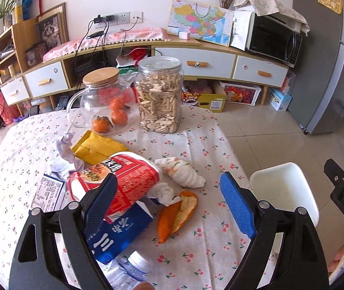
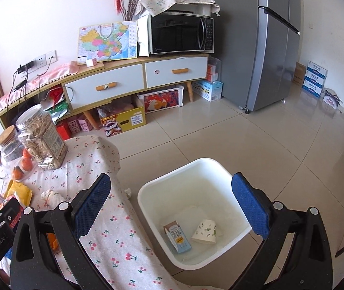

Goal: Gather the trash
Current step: 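Move both tools back to the table toward the blue box and red noodle cup, then grasp the blue box with the left tool while the right tool grasps the red noodle cup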

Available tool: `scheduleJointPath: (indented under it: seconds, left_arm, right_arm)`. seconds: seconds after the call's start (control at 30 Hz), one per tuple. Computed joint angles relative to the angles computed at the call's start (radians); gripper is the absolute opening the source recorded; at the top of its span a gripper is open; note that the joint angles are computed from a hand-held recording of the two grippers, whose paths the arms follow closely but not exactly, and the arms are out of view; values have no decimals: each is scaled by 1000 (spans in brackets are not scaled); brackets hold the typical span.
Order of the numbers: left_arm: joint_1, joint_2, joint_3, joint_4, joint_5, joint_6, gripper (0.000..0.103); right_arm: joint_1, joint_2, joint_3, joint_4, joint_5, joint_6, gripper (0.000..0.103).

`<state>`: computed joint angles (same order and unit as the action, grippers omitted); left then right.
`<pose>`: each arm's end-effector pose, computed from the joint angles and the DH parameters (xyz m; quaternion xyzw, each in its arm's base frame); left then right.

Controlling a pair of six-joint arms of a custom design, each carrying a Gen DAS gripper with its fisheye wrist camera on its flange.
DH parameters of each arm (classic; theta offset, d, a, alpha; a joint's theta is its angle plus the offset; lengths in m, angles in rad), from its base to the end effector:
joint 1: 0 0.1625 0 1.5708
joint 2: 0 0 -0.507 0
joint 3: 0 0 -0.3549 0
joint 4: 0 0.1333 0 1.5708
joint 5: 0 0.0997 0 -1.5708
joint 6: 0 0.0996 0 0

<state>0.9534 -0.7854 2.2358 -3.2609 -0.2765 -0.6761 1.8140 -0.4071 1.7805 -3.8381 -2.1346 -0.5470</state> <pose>-0.1052 -0.5439 0.1659 -0.0953 0.7896 -0.4368 0.4202 0.2374 -0.6244 0.0402 0.2224 -0.8457 0.3724 0.3108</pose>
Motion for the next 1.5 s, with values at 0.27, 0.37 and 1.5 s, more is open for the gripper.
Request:
scheduleJointPath:
  seconds: [0.27,0.37,1.5]
  left_arm:
    - [23,-124,99,197,47,-222,84]
    - [34,-169,129,253,50,-293,84]
    - [333,-346,123,517,-205,-239,68]
  right_arm:
    - [48,43,-4,39,30,-9,96]
    - [63,53,3,58,53,-2,96]
    - [69,110,-143,657,324,258,96]
